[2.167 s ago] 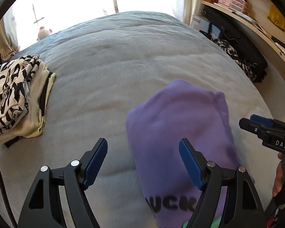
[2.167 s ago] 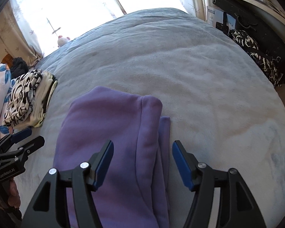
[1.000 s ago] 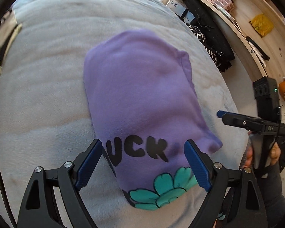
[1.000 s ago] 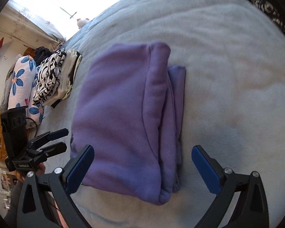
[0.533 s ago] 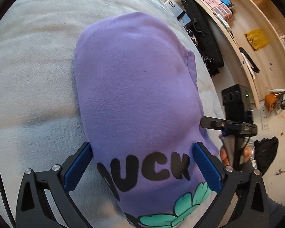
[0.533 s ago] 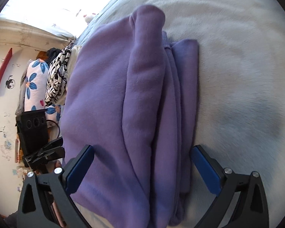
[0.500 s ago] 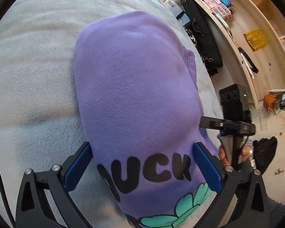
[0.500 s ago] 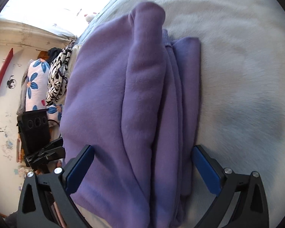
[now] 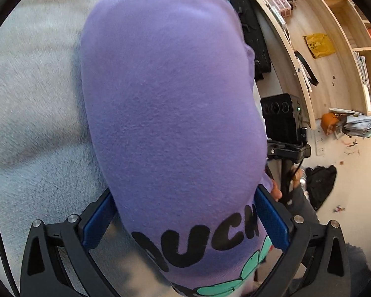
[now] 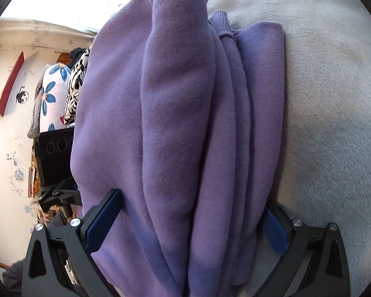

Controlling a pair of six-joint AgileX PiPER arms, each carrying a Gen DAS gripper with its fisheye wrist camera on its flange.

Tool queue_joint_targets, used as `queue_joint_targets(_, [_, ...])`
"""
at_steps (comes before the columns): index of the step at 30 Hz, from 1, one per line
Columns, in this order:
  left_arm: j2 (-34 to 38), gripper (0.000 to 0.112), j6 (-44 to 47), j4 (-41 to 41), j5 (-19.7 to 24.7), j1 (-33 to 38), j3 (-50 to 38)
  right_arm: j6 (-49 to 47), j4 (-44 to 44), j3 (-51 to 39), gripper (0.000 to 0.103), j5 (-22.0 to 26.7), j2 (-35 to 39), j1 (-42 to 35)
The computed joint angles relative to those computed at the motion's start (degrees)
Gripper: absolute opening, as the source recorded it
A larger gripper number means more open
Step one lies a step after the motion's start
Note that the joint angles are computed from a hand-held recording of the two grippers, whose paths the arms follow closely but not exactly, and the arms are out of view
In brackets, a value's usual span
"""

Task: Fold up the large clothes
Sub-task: 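Grasp the folded hoodie bundle with both tools and lift it, then carry the held hoodie onto the black-and-white clothes stack, lower it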

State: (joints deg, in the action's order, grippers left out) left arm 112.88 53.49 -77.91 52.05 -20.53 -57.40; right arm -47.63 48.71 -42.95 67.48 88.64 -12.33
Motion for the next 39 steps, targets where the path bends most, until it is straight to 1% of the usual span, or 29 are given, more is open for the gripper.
queue_joint_targets(4, [2.3,0.103,1.5,-1.9,1.9,0.1,-0.7,-0.4,0.2,0.6,0.103,-1.5,-1.0,1.0])
queue_joint_targets(6, [3.3,0.103,1.8,-3.6,1.6,-0.7,-1.4,-0.7,1.0,1.7,0.103,-2.9,-2.1,1.5])
queue_joint_targets(8, [4.2,0.103,-0.7,-4.2,-0.1,-2.6,-3.6,-0.6,1.3,2.1,0.102,-3.7,-2.8,1.8])
queue_joint_targets(10, [4.1,0.103,-2.7,-4.2,-2.2,-4.2,-4.3,-0.5,1.7,2.5,0.097,-4.1,-3.5,1.9])
queue_joint_targets(12, [3.5,0.103,-5.4,-3.9,-5.0,-5.7,-4.9,0.0,2.6,2.6,0.087,-4.1,-3.8,2.1])
queue_joint_targets(13, [2.9,0.103,-5.7,-4.1,-6.0,-6.2,-4.5,-0.3,3.3,3.0,0.085,-3.8,-4.3,1.7])
queue_joint_targets(15, [1.0,0.103,-7.7,-3.3,-8.8,-7.6,-3.9,0.4,3.6,3.5,0.075,-4.0,-6.0,1.7])
queue_joint_targets(16, [-0.5,0.101,-9.1,-2.4,-11.1,-8.7,-3.6,1.0,3.4,3.6,0.072,-4.3,-7.2,2.0])
queue_joint_targets(18, [-3.2,0.098,-13.4,1.0,-14.5,-10.6,-3.6,3.6,2.5,3.5,0.061,-5.1,-9.7,3.0])
queue_joint_targets(19, [-4.7,0.097,-15.6,3.0,-16.1,-11.3,-3.4,5.0,1.9,3.4,0.058,-5.7,-11.2,3.7])
queue_joint_targets(20, [-5.9,0.096,-17.6,4.9,-17.0,-11.6,-3.5,6.8,1.1,3.2,0.053,-6.1,-12.6,4.5])
queue_joint_targets(21, [-7.8,0.096,-20.9,8.1,-19.4,-12.7,-3.5,8.7,0.5,3.0,0.049,-6.3,-13.8,5.3])
queue_joint_targets(22, [-9.4,0.096,-23.5,10.7,-20.6,-13.1,-3.5,10.4,0.3,2.8,0.048,-6.4,-15.0,6.2])
queue_joint_targets(25, [-13.5,0.096,-30.7,17.5,-20.4,-13.0,-3.9,15.2,0.0,2.6,0.048,-8.1,-19.3,10.1])
queue_joint_targets(26, [-15.3,0.096,-32.4,19.4,-20.0,-12.6,-3.6,16.8,0.0,2.2,0.048,-8.6,-20.2,11.4])
queue_joint_targets(28, [-19.9,0.096,-35.2,23.2,-18.6,-11.0,-2.3,22.3,-0.7,0.1,0.048,-10.5,-22.3,16.7])
queue_joint_targets(29, [-22.0,0.096,-37.6,26.1,-16.8,-9.5,-2.8,23.4,-0.9,-0.7,0.048,-10.6,-22.8,17.8])
queue_joint_targets(30, [-23.8,0.096,-39.5,28.1,-15.5,-8.5,-2.9,26.3,-1.5,-2.3,0.048,-12.0,-23.0,21.1])
queue_joint_targets(32, [-28.3,0.096,-43.7,32.6,-11.1,-5.1,-3.7,32.4,-2.9,-6.6,0.048,-14.9,-22.2,28.0])
queue_joint_targets(33, [-31.0,0.096,-45.6,34.9,-7.3,-2.0,-4.8,35.7,-3.8,-9.5,0.048,-16.8,-21.0,32.0])
queue_joint_targets(35, [-33.3,0.096,-47.9,37.4,-1.2,2.8,-8.5,41.5,-6.6,-15.6,0.048,-20.1,-17.5,39.1])
queue_joint_targets(37, [-34.5,0.097,-47.0,37.6,6.6,9.7,-13.0,47.3,-9.7,-24.4,0.048,-22.6,-11.5,45.7])
queue_joint_targets(39, [-34.1,0.097,-42.4,35.9,14.5,19.1,-17.4,51.5,-12.9,-32.5,0.048,-23.4,-6.0,50.1])
